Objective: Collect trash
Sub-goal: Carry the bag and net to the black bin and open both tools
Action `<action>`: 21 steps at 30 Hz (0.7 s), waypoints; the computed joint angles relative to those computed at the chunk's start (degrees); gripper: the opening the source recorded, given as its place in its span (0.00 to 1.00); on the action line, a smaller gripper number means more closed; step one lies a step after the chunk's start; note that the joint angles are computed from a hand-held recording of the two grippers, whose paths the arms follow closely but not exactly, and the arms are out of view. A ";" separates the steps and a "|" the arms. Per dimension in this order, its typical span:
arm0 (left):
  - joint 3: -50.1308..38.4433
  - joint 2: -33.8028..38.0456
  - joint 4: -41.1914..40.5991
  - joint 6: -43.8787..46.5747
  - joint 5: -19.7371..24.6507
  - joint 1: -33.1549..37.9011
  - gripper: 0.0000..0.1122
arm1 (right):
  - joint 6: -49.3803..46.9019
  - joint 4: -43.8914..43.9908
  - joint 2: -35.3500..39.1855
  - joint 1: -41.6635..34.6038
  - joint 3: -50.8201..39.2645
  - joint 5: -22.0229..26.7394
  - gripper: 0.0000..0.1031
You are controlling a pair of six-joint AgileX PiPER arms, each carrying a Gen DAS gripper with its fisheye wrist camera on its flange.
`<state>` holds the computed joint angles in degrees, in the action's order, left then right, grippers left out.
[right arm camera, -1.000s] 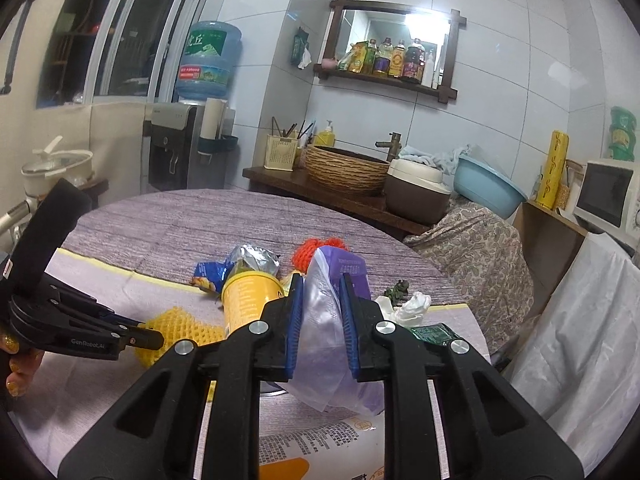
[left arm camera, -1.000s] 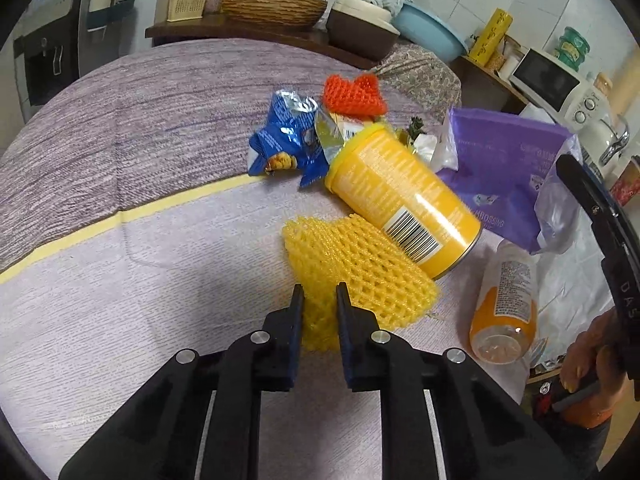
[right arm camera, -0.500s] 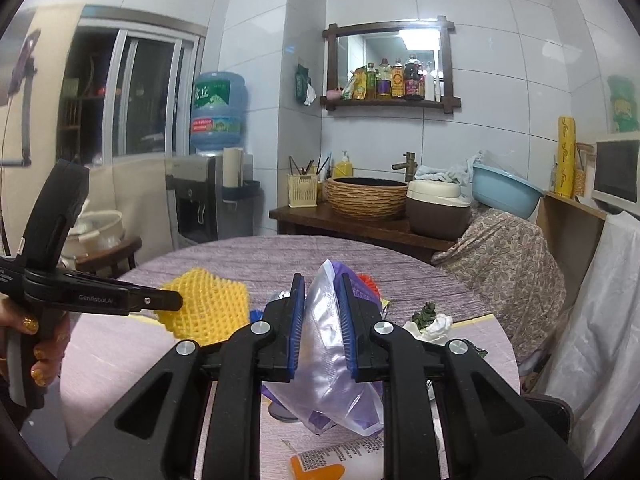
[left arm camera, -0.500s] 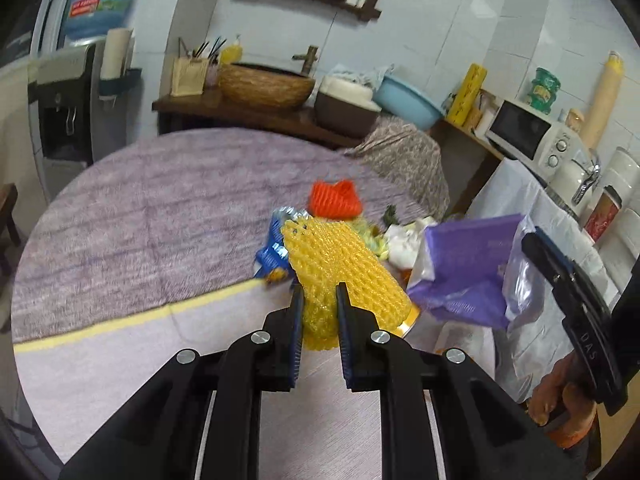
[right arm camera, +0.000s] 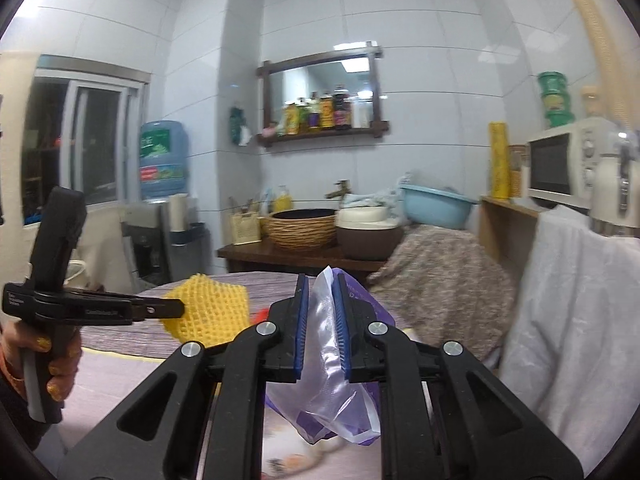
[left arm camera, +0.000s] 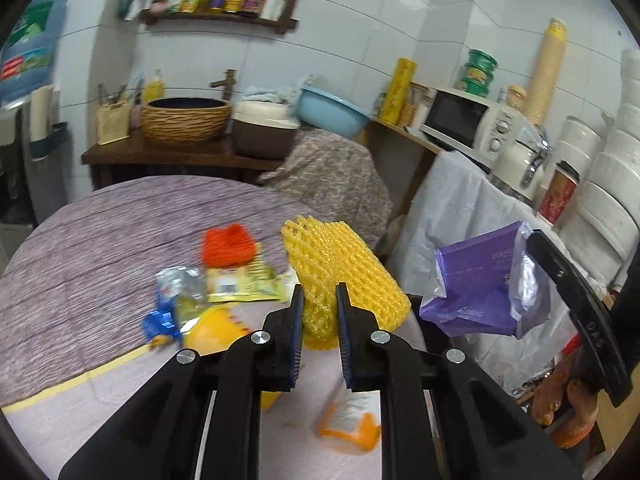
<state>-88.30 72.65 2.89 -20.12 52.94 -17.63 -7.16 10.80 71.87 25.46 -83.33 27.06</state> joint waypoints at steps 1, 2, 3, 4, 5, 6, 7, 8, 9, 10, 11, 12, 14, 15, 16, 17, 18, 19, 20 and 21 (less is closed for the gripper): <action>-2.46 2.43 -0.77 0.56 0.61 -1.36 0.14 | -1.21 1.68 -0.08 -2.43 0.29 0.43 0.13; -4.18 4.27 -0.98 0.49 1.10 -2.64 0.14 | -2.49 3.66 -0.25 -5.28 1.07 0.81 0.13; -6.42 6.70 -0.79 0.19 1.67 -4.26 0.14 | -4.14 5.88 0.12 -8.29 1.52 1.26 0.13; -8.24 8.68 0.17 -0.32 2.13 -6.01 0.14 | -4.89 6.74 0.74 -11.24 2.35 1.24 0.13; -9.94 10.60 1.48 -0.87 2.51 -7.87 0.14 | -5.94 7.64 1.23 -13.36 3.37 0.94 0.13; -11.90 12.80 2.88 -1.48 2.96 -9.87 0.14 | -7.57 9.44 2.64 -16.28 4.04 1.23 0.13; -13.80 15.01 3.76 -1.87 3.48 -11.54 0.14 | -9.71 12.09 4.32 -19.06 4.57 1.84 0.13; -15.23 16.82 4.04 -2.08 3.86 -12.65 0.14 | -11.57 14.54 6.12 -21.46 5.16 2.16 0.13; -17.04 18.97 4.27 -2.47 4.37 -13.82 0.14 | -14.27 17.69 7.82 -23.90 6.11 2.25 0.13; -18.22 20.60 4.53 -2.98 4.72 -14.81 0.14 | -15.36 19.66 10.06 -25.98 6.79 2.66 0.13; -19.94 22.88 4.90 -3.53 5.27 -15.99 0.14 | -16.29 21.62 12.11 -27.66 7.60 2.71 0.13; -21.46 24.55 4.97 -3.65 5.94 -16.77 0.14 | -18.10 24.84 14.03 -29.69 8.82 2.85 0.13; -24.17 27.79 4.87 -4.11 6.92 -18.27 0.14 | -20.64 28.14 16.35 -31.42 11.65 1.65 0.13; -25.74 29.66 5.15 -4.65 7.42 -19.15 0.14 | -20.88 28.34 17.28 -31.58 13.05 0.39 0.13; -27.83 31.71 5.54 -5.15 8.27 -19.96 0.14 | -21.71 28.78 18.67 -31.93 14.11 -0.62 0.13; -29.78 33.58 6.06 -5.70 9.13 -20.67 0.14 | -22.37 29.31 19.95 -32.16 14.21 -1.01 0.13; -32.27 35.76 6.53 -6.17 10.29 -21.44 0.14 | -23.09 30.14 21.04 -32.44 14.80 -1.50 0.13; -34.99 37.84 6.76 -6.38 11.74 -22.11 0.14 | -23.40 30.66 22.43 -32.63 15.13 -1.96 0.13; -38.33 40.43 7.15 -6.58 13.40 -22.82 0.14 | -23.26 30.66 23.31 -32.53 15.42 -2.59 0.13; -41.84 42.75 7.74 -6.74 15.21 -23.50 0.14 | -23.01 30.50 24.31 -32.43 15.67 -3.43 0.14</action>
